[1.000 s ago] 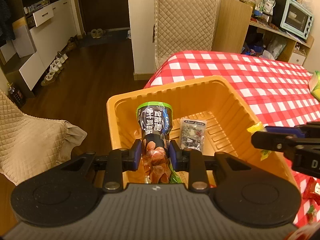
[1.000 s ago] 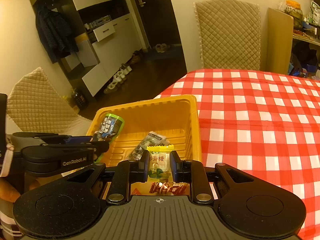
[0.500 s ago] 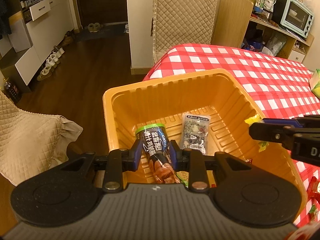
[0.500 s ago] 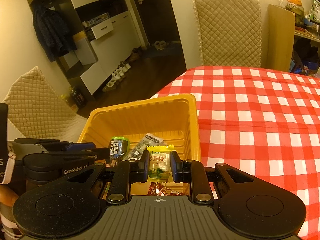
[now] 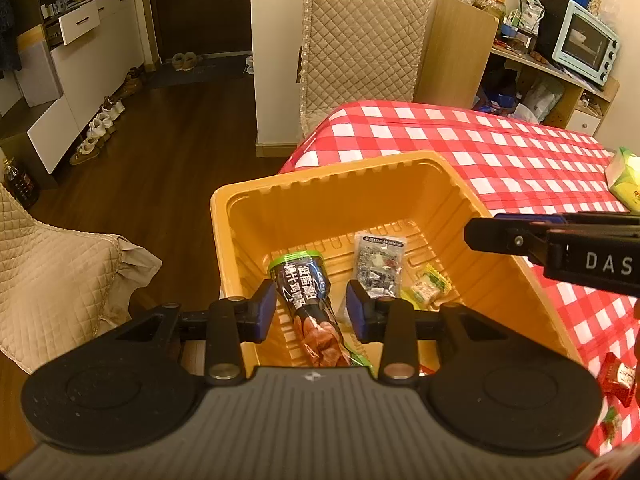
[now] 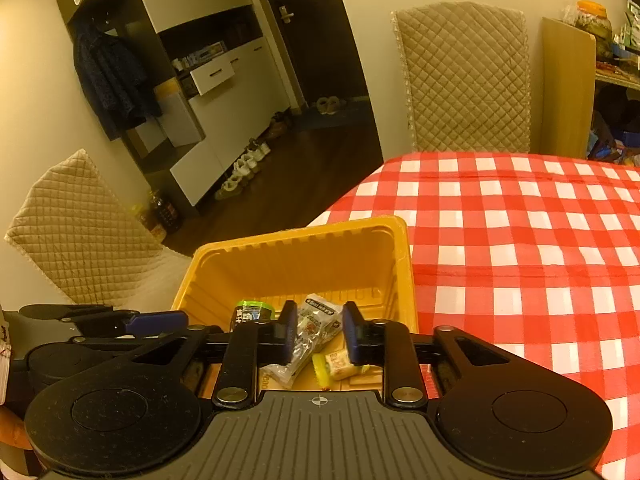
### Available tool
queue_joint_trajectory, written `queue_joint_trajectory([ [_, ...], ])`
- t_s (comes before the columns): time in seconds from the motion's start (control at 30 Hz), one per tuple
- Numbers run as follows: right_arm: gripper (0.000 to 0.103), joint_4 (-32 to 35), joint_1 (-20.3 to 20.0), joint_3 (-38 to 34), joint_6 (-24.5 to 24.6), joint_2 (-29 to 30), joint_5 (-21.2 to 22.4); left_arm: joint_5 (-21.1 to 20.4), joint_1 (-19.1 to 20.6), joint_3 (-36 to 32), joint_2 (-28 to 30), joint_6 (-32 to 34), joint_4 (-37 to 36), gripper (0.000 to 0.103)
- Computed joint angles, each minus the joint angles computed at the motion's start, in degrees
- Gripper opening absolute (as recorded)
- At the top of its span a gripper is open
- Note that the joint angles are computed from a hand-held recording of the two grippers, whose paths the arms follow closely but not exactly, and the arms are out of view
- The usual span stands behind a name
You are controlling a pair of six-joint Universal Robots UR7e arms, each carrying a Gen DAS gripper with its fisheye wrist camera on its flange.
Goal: Organize snacks
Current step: 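Open the left gripper over the tray while the right gripper releases the yellow candy inside, then move both grippers back over the remaining red candies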
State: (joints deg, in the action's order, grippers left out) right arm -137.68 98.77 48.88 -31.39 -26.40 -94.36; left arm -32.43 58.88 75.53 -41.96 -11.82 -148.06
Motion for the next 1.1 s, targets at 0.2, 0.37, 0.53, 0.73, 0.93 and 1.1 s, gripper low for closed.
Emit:
queue_joint_trajectory([
  [0.2, 0.066, -2.8, -0.2, 3.9, 0.8, -2.7, 1.7, 0.4, -1.0, 2.4, -1.4, -0.6, -0.9, 0.049],
  [0.37, 0.078, -2.7, -0.6, 7.1, 2.6, -5.8, 2.6, 0.6, -2.5, 5.9, -3.1, -0.7, -3.9, 0.065],
  [0.53, 0.081, -3.0, -1.4, 11.9, 2.9, -10.1, 4.7, 1.5, -4.9, 10.4, -4.9, 0.1, -8.5, 0.079],
  [0.73, 0.081, -6.5, -2.0, 20.0, 2.1, -16.2, 5.6, 3.6, -8.2, 15.0, -7.0, -2.7, -10.2, 0.086],
  [0.93, 0.082, -7.4, -3.1, 27.0, 1.0, -22.0, 6.1, 6.3, -11.9, 19.6, -8.9, -6.6, -7.9, 0.094],
  [1.1, 0.082, -8.1, -4.1, 33.4, -1.1, -27.6, 5.9, 5.9, -14.7, 23.6, -10.6, -12.1, -4.8, 0.095],
])
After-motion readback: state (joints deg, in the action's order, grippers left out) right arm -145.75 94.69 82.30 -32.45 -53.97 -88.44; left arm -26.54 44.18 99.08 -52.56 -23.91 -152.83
